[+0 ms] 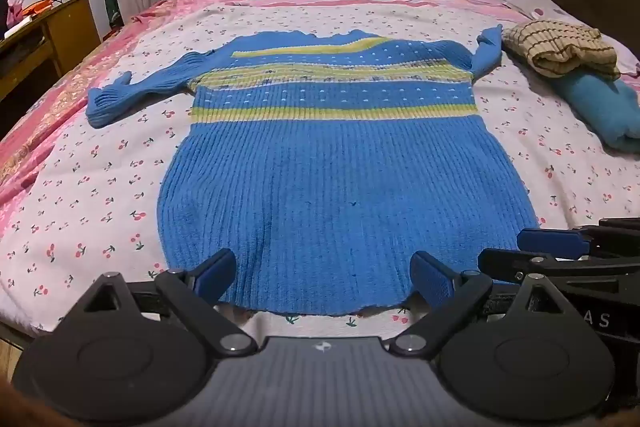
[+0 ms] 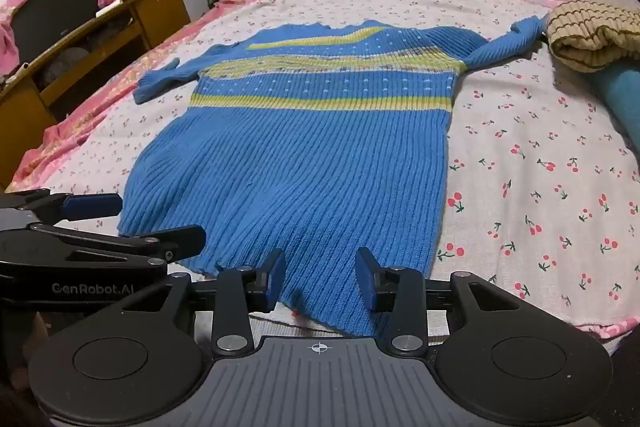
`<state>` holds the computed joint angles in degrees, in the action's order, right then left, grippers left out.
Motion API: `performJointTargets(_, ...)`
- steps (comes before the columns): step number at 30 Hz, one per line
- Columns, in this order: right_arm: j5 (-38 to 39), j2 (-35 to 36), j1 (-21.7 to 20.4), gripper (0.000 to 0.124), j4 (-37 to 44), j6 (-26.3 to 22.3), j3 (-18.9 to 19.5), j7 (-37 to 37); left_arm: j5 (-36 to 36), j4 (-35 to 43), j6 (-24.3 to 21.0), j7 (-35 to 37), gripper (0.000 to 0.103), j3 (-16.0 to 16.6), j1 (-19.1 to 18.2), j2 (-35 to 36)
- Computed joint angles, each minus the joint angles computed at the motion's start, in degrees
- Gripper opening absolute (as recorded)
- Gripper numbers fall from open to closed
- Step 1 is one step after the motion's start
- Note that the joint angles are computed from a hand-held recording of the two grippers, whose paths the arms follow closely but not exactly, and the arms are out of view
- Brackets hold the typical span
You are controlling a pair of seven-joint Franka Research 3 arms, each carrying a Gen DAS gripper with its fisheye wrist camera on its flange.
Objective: Fold small clothes
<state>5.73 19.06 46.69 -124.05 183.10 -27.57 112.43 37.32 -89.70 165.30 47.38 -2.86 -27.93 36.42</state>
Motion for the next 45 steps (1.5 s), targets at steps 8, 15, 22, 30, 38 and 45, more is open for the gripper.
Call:
performJointTargets(8, -0.5, 0.2, 0.5, 0.039, 0.3, -0.7, -0.5, 0.8, -2.4, 0.3, -1.3, 2.9, 0.099, -2.0, 1.4, 0.2)
performJointTargets(15, -1.9, 0.4, 0.9, 0.039, 0.3, -1.1, -1.0, 1.6, -5.9, -0.4, -2.0, 5.4, 0.099, -3.6, 3.3, 0.1)
performJointTargets(22, -3.2, 0.4, 0.4, 0.039, 0.4, -1.6, -0.6, 2.4, -6.3, 0.4, -3.8, 4.2, 0.099, -3.1, 1.9, 0.3)
performJointTargets(30, -4.8, 0.3, -0.3, 0.039, 0.6, -1.7, -0.1, 3.5, -6.4, -0.1, -4.2, 4.5, 0.099, -2.9, 1.8, -0.3)
performJointTargets(38, -6.3, 0.2, -1.0, 0.039, 0.7, -2.0, 0.5, 4.6, -6.4, -0.1, -4.7, 4.7, 0.099, -3.3, 2.2, -0.2)
performJointTargets(45, -7.6, 0.3, -2.3, 0.039, 1.0, -2.8, 1.7, 5.2, -7.3, 0.1, -5.4, 5.5, 0.099, -3.9, 2.6, -0.1)
